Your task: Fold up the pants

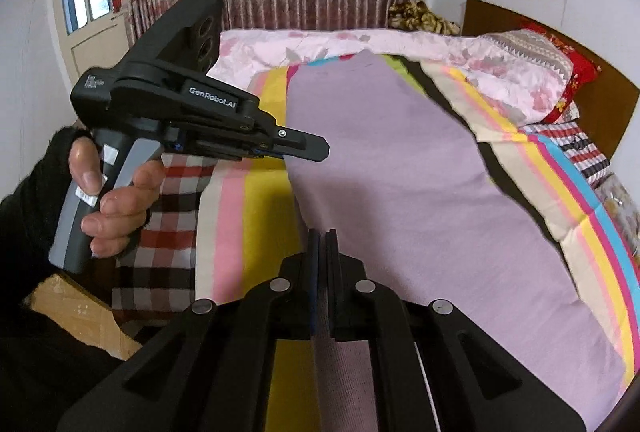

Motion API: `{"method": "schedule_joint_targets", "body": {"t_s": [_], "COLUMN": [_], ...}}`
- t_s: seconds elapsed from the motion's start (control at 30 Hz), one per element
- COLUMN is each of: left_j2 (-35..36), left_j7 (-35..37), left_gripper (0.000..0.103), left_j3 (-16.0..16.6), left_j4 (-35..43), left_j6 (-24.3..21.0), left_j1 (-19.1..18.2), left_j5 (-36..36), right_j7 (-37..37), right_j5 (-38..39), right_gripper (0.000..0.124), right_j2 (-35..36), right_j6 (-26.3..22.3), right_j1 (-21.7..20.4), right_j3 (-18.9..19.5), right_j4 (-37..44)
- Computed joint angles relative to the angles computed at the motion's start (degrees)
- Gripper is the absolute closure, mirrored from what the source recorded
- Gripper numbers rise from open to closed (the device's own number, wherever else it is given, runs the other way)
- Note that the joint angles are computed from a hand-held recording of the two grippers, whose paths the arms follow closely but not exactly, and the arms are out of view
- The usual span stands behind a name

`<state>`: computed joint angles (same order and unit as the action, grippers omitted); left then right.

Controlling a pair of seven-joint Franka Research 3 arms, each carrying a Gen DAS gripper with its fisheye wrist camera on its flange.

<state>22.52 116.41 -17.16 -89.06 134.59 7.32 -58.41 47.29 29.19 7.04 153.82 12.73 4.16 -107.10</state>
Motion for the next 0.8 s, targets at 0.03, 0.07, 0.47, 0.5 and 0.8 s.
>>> {"method": "schedule_joint_targets", "body": {"t_s": [0.03,0.07,0.47,0.5,0.8], "left_j2": [1.1,2.43,-1.83,-2.89,-4.93], "left_j7": [-1.38,-2.89,-4.3,-7.25,-10.7], "left_gripper": [0.098,0.096,0.008,0.006,0.006], "left_j3": [0.4,0.62,1.59,2.73,0.97], "left_j4": [0.89,1.92,-1.84,-3.23,-5.67], "left_j6": [-0.76,-1.59,8.32,11.6,17.85], "left_j1": [-0.34,-0.59,-2.96,-4.52,-6.12], "left_j5": [1.41,2.75,8.83,12.89,27.05], "right_j7": [1.33,3.05,4.07,4.45,6.69], "right_j5": [-2.13,-4.93,-3.59,-3.09,-5.71], "right_gripper": [0.121,0.121,0.096,0.081,0.074], "right_j2": [0.56,1.4,-0.84,-1.21,-5.66], "right_j6": [-0.04,-0.03,-3.64,-3.58,-8.38], "right_j1": [0.34,0.78,-0.14,-0.11,-0.84], "right_j3": [-0.35,-0.77,-0.16,-0.26,-1.96], "right_j4": [-0.02,0.16,-1.08,-1.44,-5.17]}}
